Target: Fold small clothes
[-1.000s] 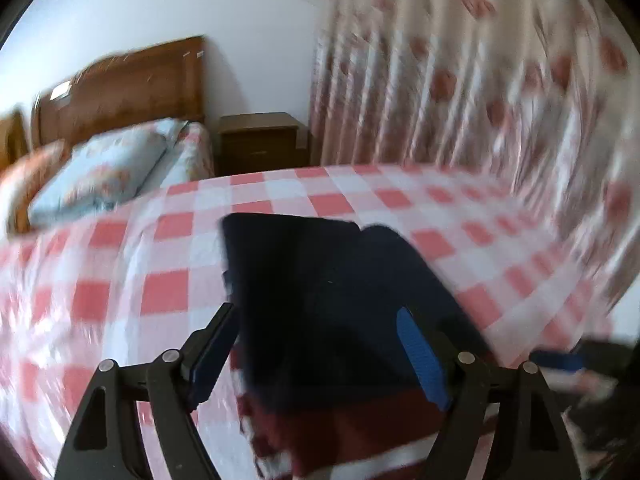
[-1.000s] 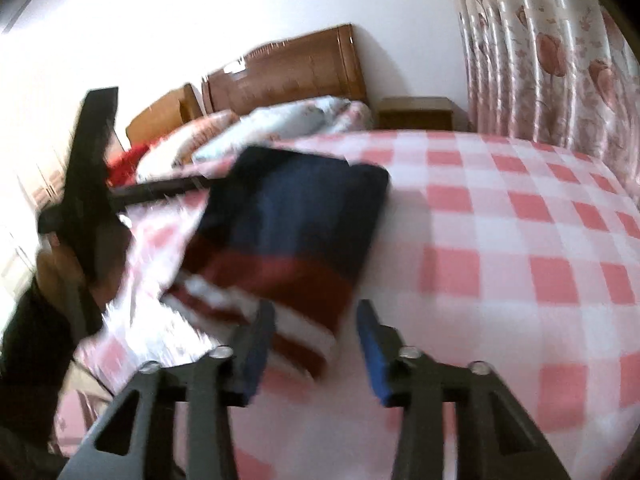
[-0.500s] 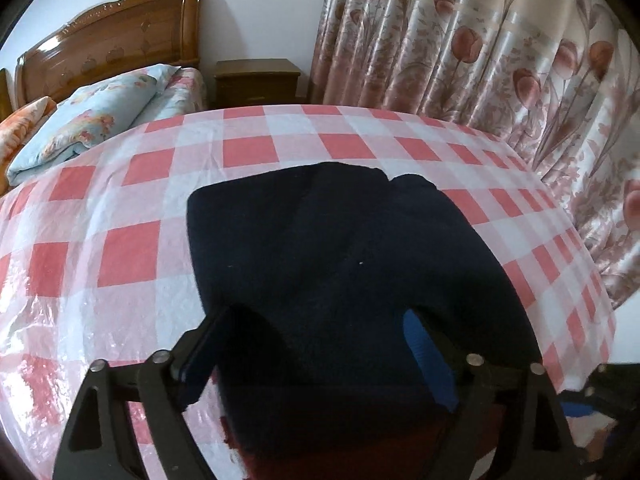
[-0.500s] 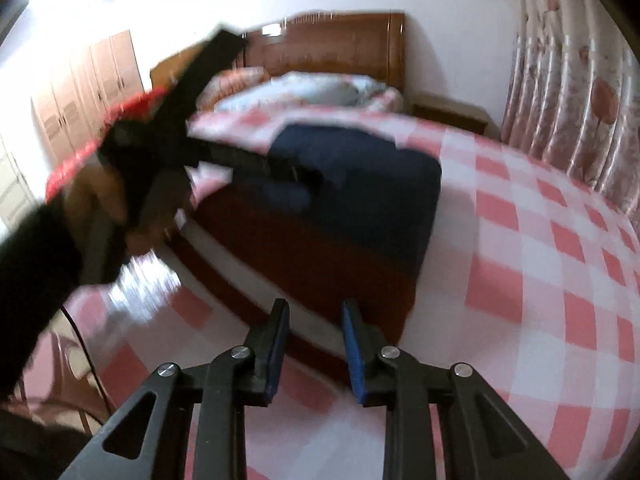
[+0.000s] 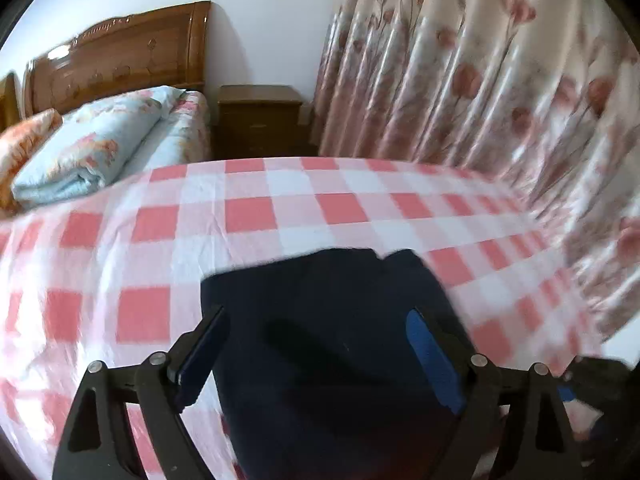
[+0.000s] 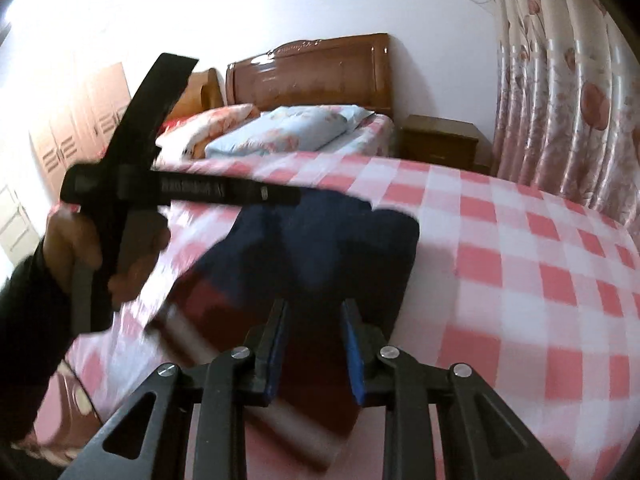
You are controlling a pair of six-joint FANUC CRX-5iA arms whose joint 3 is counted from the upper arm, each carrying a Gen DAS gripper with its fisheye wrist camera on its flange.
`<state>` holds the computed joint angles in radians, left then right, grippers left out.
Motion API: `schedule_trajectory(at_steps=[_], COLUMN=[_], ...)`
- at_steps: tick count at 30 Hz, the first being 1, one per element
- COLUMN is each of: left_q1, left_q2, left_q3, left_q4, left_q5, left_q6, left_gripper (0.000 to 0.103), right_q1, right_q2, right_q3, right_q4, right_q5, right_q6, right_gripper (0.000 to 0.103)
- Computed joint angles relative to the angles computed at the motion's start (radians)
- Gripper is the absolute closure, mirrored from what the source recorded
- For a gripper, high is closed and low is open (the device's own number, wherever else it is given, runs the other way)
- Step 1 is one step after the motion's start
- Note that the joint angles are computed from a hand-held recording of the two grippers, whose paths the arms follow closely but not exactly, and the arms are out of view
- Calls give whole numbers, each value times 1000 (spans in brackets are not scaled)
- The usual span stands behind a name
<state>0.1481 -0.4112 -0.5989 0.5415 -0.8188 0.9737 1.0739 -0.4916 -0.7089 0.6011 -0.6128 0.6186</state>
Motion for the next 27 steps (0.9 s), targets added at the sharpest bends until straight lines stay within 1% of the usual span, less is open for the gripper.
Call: schedule_trajectory(at_steps=[1,3,4,5,7,8,9,11,12,13,15,16,17,19,20,21,23,25,27], left_q1=[-25,-54,-50,-35,-3,9,12,5,-5,-21,-42,-42,-31,-8,-7,-7,-3,-14,-26], left_q2=[44,94,103,100,85,72,65,60,67,85,118,130,136,129,126,123,118,111,104], left_q3=[39,78,72,52,25,9,1,-2,9,34,68,70,60,38,35,32,22,23,26], left_q4=[-70,-186,-183,-149,-99,-65,-46,-18,-32,-86,-166,-172,-148,-104,-109,-115,-103,-129,-164], left_q5=[2,12,12,15,12,13,19,43,50,55,55,52,47,49,56,61,67,83,98], left_q6=[46,131,125,106,87,66,55,32,41,83,145,149,135,108,106,105,99,117,142], left_gripper=[0,0,0,0,0,0,0,0,0,0,0,0,0,0,0,0,0,0,0], right_q1=[-23,-68,-83,-99,-120,-122,-120,-113,-119,-126,-153,-166,-176,-205,-212,-215,-223,-247,-267], right_q2=[25,92,110,100,73,74,75,80,89,107,158,190,218,237,236,232,222,239,283], right_q3=[13,52,61,57,67,79,84,76,83,102,147,170,192,223,238,239,223,245,287], right_q4=[-16,-80,-118,-173,-269,-282,-262,-179,-168,-171,-217,-245,-275,-357,-382,-378,-314,-339,-381], right_q5=[14,12,4,25,20,10,6,25,36,41,53,50,34,32,17,18,55,75,57], right_q6=[12,68,93,120,172,187,183,138,137,143,194,233,270,351,373,370,311,325,370], right_gripper=[76,76,73,72,72,72,72,72,72,72,72,72,72,72,72,72,72,72,72])
